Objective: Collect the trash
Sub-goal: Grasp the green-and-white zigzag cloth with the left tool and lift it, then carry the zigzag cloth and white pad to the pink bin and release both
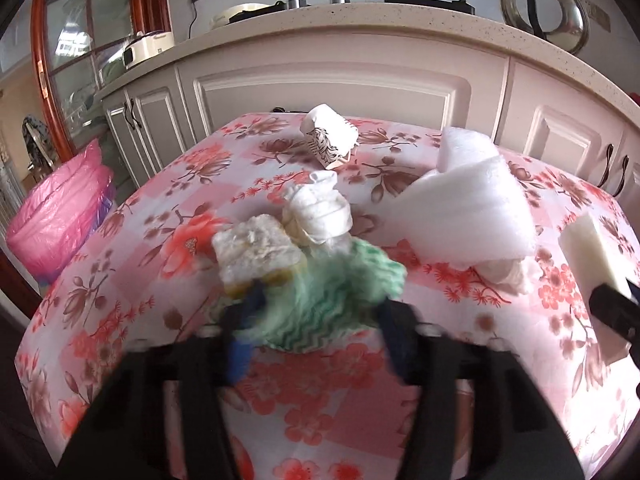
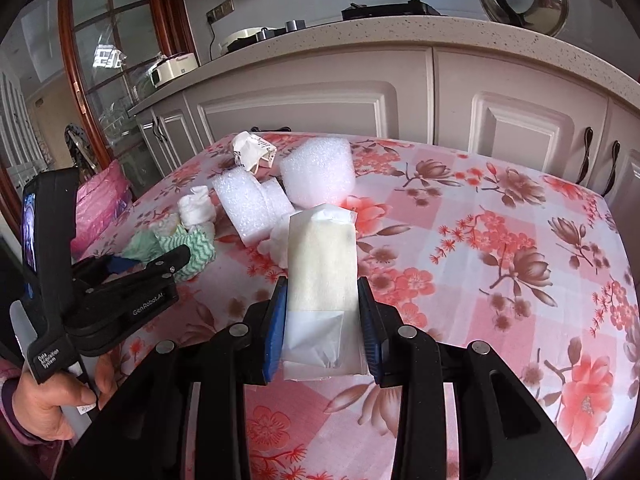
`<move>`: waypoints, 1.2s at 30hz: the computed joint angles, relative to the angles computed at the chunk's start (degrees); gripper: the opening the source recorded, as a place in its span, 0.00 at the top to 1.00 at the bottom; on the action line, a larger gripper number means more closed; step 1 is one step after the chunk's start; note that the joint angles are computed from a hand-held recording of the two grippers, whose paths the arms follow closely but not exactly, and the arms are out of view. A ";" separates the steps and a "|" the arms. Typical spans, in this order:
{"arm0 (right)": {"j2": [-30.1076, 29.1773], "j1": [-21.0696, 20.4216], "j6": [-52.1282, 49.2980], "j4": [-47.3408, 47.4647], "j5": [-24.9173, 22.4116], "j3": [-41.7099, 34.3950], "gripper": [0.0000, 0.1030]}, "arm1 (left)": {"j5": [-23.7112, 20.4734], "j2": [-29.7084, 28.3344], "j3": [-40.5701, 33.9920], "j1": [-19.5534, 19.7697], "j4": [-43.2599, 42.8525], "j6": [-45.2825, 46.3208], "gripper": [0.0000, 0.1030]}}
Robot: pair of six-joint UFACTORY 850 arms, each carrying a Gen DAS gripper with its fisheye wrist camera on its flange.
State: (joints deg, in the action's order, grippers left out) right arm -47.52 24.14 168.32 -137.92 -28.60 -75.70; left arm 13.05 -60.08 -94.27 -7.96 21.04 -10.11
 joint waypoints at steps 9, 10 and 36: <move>1.44 3.07 -2.41 2.37 -1.51 0.56 0.67 | 11.37 5.52 9.51 2.60 10.78 -5.25 0.87; 1.62 3.68 -3.04 3.10 -1.89 0.55 0.67 | 12.18 6.17 10.37 2.87 11.42 -5.69 0.87; -3.06 16.21 -19.78 19.18 -7.07 -13.34 0.67 | 33.31 16.35 22.69 19.74 26.37 -10.14 0.87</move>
